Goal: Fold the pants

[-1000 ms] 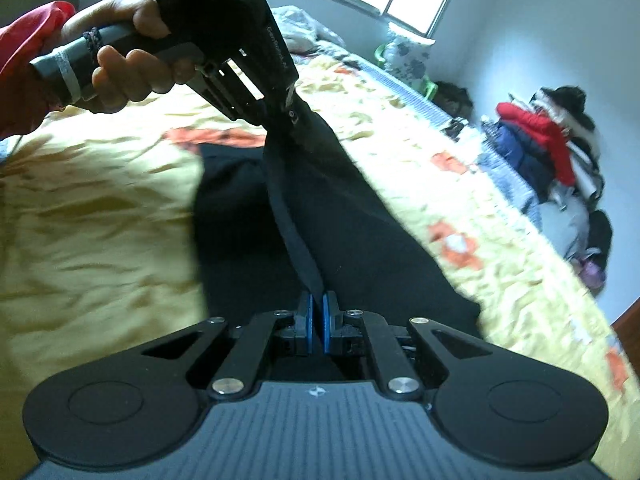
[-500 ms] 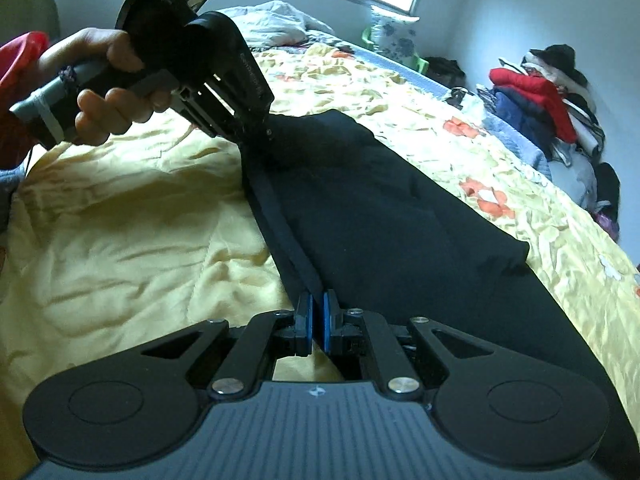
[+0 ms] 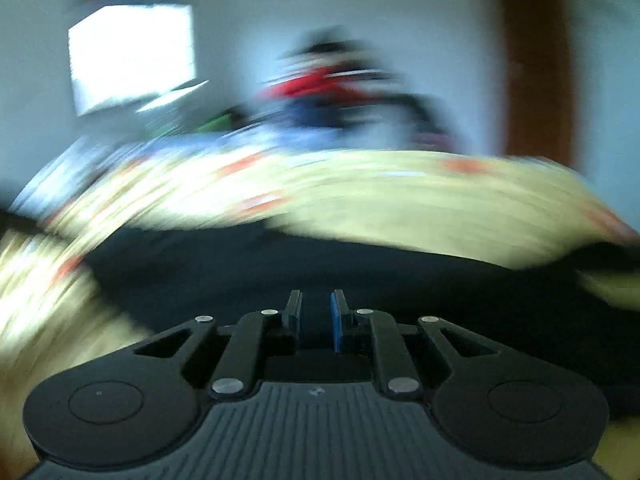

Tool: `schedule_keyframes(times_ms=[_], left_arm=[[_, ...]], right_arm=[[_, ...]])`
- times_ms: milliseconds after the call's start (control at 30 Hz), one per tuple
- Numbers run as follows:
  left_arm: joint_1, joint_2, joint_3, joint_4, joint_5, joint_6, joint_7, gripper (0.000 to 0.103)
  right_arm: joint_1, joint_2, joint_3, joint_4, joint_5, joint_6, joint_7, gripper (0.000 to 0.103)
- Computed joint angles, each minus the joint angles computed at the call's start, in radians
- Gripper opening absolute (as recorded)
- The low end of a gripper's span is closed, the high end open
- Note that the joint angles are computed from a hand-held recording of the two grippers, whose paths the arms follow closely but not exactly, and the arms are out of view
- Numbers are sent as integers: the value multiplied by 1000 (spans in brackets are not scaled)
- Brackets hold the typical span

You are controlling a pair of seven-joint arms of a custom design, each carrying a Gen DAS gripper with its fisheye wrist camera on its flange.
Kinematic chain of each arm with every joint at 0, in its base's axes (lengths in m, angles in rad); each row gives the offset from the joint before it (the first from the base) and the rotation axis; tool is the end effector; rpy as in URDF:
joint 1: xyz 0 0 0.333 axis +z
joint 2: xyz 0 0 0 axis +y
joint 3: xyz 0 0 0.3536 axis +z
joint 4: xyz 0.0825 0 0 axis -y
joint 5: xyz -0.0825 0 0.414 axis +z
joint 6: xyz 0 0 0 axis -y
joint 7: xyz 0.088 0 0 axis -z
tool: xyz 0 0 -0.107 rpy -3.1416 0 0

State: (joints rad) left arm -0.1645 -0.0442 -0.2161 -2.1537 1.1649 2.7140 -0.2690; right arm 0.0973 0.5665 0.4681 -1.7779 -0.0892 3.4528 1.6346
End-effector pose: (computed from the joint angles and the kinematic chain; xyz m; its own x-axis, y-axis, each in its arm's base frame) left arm 0.5321 -0.2497 0.4908 0.3389 -0.8935 0.2945 -0.5105 -0.4376 -0.7402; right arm 0.6588 0.3464 0.4248 0.4957 -0.8364 -0.2339 -0.4484 -0.0159 -0.8937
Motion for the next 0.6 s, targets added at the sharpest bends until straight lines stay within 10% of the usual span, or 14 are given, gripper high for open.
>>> schedule_keyframes(times_ms=[100,233,400,600], left_arm=[[-20,111,0,112,63,63,25,63],[-101,257,37,261,279,56,-47,68],[-189,372,67,350,323,-52,-2,70],[-225,390,101,339,347,-66,-39,75]], right_arm=[[175,-93,-239,-93,447,77,92,24],[92,-140,-223,-227,523,181,425,71],[206,-171,-347,-279,692,159,395,71],[150,-104,-337,-220,551,167,506,71]])
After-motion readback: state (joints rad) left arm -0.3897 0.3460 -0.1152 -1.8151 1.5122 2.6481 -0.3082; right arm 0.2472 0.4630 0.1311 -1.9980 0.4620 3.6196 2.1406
